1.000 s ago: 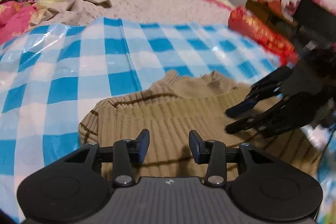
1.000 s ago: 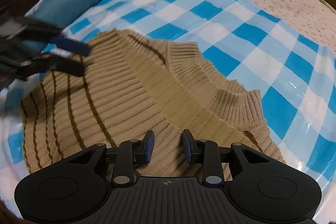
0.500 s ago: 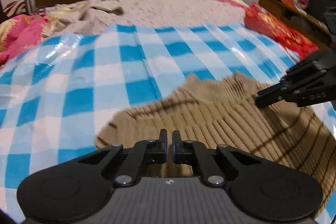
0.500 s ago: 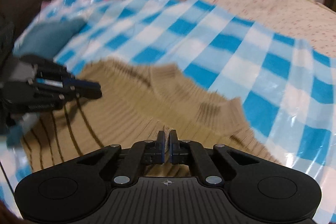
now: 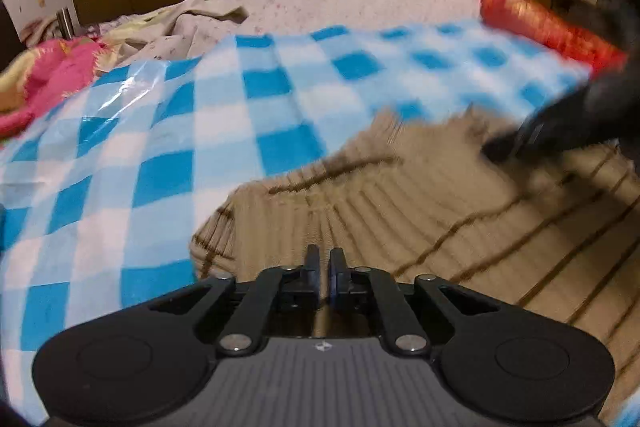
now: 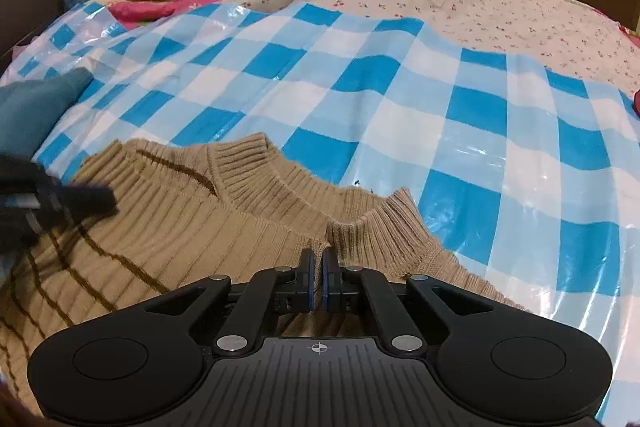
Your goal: Fold small clothes
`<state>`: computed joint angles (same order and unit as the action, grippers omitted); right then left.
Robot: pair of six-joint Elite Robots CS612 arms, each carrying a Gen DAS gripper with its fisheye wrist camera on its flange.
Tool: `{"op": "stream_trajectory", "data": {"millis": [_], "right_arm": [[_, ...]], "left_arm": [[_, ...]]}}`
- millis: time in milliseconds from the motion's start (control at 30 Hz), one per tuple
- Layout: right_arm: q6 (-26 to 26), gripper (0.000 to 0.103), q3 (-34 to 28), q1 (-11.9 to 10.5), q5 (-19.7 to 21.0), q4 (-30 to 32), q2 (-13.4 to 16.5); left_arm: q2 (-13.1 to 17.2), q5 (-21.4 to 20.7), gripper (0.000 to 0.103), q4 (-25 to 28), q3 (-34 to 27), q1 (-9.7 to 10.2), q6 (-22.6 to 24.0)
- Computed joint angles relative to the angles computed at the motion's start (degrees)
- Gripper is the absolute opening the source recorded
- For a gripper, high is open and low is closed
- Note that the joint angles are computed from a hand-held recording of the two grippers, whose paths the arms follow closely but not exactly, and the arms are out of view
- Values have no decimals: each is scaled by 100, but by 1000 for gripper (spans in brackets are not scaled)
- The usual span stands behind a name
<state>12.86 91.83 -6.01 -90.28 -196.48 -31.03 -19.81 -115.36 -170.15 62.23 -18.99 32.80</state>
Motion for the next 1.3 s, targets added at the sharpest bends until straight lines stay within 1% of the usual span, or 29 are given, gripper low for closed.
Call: {"op": "stream_trajectory", "data": {"millis": [67, 133, 200, 300, 433, 500, 533, 567, 600, 633, 667, 700, 733, 833, 900, 933, 967, 1000, 1067, 1133, 1167, 1233, 1300], "right_arm": [[100, 9, 124, 6, -61, -189, -73], [60, 11, 306, 46, -235, -470, -159], [129, 11, 575, 54, -156, -761, -269], [354, 11, 991, 68, -19, -987, -416], [849, 11, 1627, 116, -96, -1276, -619], [1107, 11, 1911, 132, -47, -1428, -692], [1188, 11, 2018, 148, -23, -1505, -705], [1196, 11, 2089, 164, 6, -1517, -711], [1194, 11, 2142, 198, -39, -1397, -721], [1281, 11, 2148, 227, -172, -1193, -725], [1385, 10, 2144, 231, -248, -991, -719], [1449, 6, 2150, 212, -273, -939, -683], [1503, 0, 2154, 201, -362, -943, -649], [1753, 0, 2208, 122, -274, -1011, -665], [1744, 0, 2281, 131, -351, -1187, -709], [1737, 3, 2308, 150, -406, -1310, -721], [1762, 10, 2332, 155, -430, -1444, -730], [1828, 11, 2343, 149, -453, -1568, -728], [1960, 11, 2321, 138, -537, -1792, -679], [2102, 11, 2260, 119, -592, -1933, -587], [2117, 11, 2209, 124, -633, -1867, -549], [2048, 11, 2092, 111, -653, -1399, -514], [2037, 10, 2060, 112, -660, -1308, -478]], "left_arm": [[-8, -84, 21, 52, -34, 24, -208], [-52, -125, 21, -122, 23, 42, -391], [-135, -220, 21, -363, 166, 75, -362], [-266, -398, 21, -451, 393, 147, -315], [-465, -512, 21, -328, 735, 272, -287], [-563, -667, 21, -197, 906, 342, -346], [-604, -681, 21, -97, 982, 358, -279], [-636, -531, 22, -94, 1070, 342, -169], [-642, -303, 22, -102, 1117, 311, -93], [-638, -117, 22, -27, 1129, 289, -42], [-609, -49, 22, 34, 1104, 287, -70], [-587, -82, 22, 49, 1078, 299, -124], [-578, -125, 24, 71, 1058, 312, -136], [-648, 38, 24, 3, 1138, 295, -208], [-737, 118, 24, -258, 1308, 281, -190], [-770, 87, 24, -357, 1374, 283, -195], [-807, 28, 24, -432, 1442, 286, -210], [-833, -21, 24, -483, 1495, 286, -226], [-847, -51, 24, -525, 1555, 264, -247], [-836, 40, 24, -390, 1572, 231, -279], [-811, 148, 24, -333, 1569, 208, -259], [-764, 222, 24, -386, 1576, 203, -263], [-792, 211, 24, -424, 1614, 218, -392]]}}
